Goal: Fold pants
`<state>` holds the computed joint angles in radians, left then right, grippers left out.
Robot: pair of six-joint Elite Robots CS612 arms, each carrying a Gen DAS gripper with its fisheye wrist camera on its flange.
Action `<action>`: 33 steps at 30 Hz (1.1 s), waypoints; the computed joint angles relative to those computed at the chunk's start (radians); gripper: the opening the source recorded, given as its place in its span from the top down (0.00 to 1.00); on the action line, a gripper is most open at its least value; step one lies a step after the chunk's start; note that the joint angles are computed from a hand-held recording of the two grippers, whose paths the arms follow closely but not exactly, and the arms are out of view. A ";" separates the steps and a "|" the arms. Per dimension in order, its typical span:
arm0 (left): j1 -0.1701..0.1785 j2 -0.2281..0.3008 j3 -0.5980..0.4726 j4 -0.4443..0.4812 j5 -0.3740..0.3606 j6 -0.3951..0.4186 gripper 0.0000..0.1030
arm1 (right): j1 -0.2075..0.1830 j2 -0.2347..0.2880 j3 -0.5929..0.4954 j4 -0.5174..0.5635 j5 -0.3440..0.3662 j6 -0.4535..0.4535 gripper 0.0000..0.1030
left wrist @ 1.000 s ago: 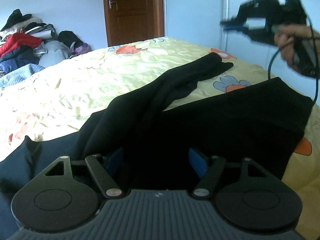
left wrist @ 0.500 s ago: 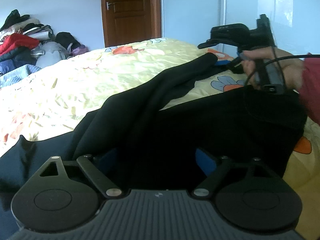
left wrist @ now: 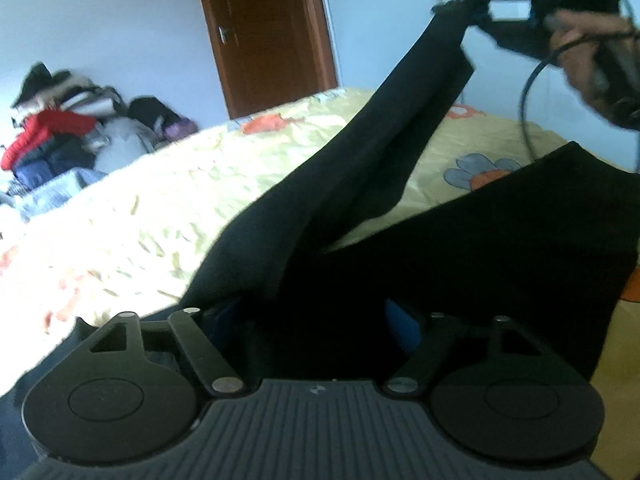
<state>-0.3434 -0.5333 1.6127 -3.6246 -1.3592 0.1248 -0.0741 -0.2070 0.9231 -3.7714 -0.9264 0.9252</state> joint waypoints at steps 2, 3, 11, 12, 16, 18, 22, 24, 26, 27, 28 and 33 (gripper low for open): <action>-0.007 0.004 0.004 -0.046 0.028 0.027 0.24 | -0.005 -0.019 0.034 -0.044 0.005 0.011 0.97; -0.010 0.006 0.003 -0.058 0.040 0.039 0.25 | -0.007 -0.027 0.049 -0.061 0.006 0.017 0.97; 0.014 -0.006 -0.007 0.017 -0.058 -0.021 0.69 | -0.018 -0.058 0.112 -0.084 -0.003 0.030 0.97; 0.018 -0.008 -0.006 0.016 -0.079 -0.039 0.72 | -0.018 -0.061 0.115 -0.081 -0.005 0.025 0.97; 0.023 -0.014 0.004 -0.026 -0.087 -0.051 0.82 | -0.017 -0.067 0.118 -0.064 -0.011 0.006 0.97; 0.026 -0.017 0.007 -0.067 -0.085 -0.066 0.82 | -0.017 -0.068 0.113 -0.045 -0.013 0.005 0.97; 0.040 -0.046 0.033 -0.107 -0.144 -0.087 0.82 | -0.023 -0.080 0.143 -0.136 -0.020 0.001 0.97; 0.049 -0.062 0.057 -0.093 -0.210 -0.090 0.82 | -0.034 -0.090 0.187 -0.213 -0.022 0.007 0.97; 0.057 -0.074 0.082 -0.053 -0.291 -0.092 0.82 | -0.045 -0.117 0.275 -0.213 -0.044 -0.019 0.97; 0.057 -0.076 0.090 -0.035 -0.315 -0.089 0.82 | -0.052 -0.131 0.327 -0.194 -0.056 -0.022 0.97; 0.057 -0.079 0.103 -0.021 -0.339 -0.083 0.83 | -0.059 -0.139 0.368 -0.181 -0.068 -0.016 0.97; 0.057 -0.082 0.131 0.024 -0.432 -0.049 0.85 | -0.087 -0.140 0.516 -0.196 -0.135 0.116 0.97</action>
<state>-0.2861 -0.6154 1.7432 -3.6004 -1.7910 0.0758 -0.1614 -0.3466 1.4389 -3.9670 -1.0612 1.0409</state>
